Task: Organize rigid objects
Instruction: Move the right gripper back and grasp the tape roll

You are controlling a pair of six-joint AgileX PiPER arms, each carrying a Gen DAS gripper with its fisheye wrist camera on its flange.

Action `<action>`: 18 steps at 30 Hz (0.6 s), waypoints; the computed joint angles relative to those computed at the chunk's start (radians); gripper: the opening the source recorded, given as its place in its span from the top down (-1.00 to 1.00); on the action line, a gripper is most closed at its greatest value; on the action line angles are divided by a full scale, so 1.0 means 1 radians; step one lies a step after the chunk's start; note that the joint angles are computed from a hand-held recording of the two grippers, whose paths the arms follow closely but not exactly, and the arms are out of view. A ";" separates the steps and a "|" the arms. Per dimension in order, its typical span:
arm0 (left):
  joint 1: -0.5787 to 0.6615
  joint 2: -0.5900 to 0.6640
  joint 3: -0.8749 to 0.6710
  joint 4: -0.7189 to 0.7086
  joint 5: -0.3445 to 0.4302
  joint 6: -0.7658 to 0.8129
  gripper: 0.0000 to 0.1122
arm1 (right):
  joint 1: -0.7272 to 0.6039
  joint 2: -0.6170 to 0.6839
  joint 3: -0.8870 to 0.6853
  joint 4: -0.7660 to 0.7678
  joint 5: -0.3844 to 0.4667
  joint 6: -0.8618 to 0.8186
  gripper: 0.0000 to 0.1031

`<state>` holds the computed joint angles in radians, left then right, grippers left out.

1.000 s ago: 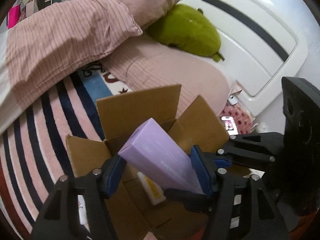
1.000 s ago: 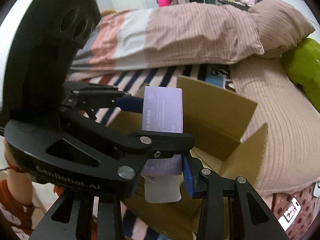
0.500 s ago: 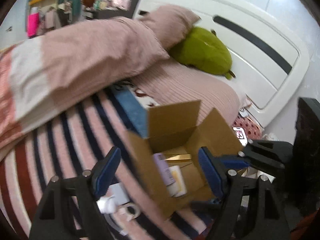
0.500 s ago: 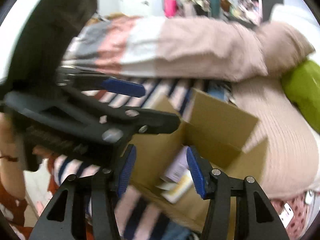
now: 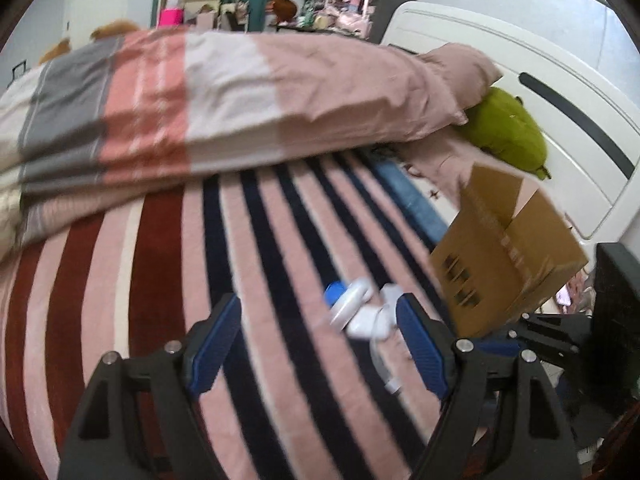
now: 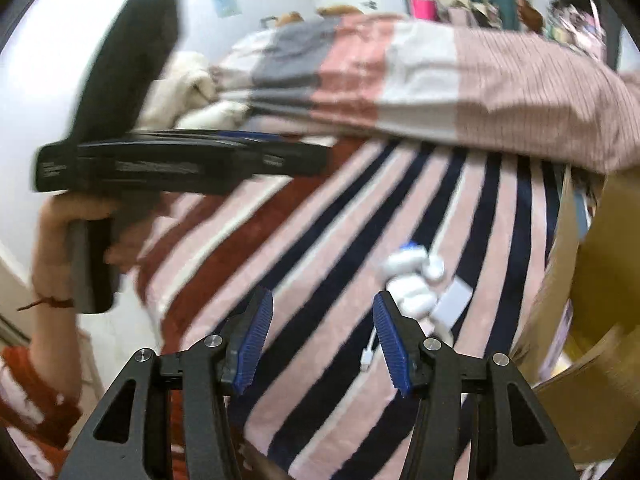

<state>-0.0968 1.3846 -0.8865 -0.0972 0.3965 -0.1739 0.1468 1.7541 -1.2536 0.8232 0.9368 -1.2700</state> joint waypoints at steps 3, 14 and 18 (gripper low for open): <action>0.035 -0.011 0.101 -0.120 -0.067 0.117 -0.37 | 0.028 0.045 0.088 0.019 -0.171 0.010 0.06; 0.051 0.022 0.253 -0.496 -0.177 0.451 -0.37 | 0.131 0.181 0.222 0.344 -0.757 -0.178 0.06; 0.045 0.023 0.251 -0.488 -0.174 0.436 -0.37 | 0.135 0.207 0.209 0.516 -0.784 -0.344 0.06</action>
<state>-0.0515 1.4080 -0.6360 -0.5848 0.2221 0.2619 0.2815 1.9609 -1.0446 1.3392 0.1529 -1.6135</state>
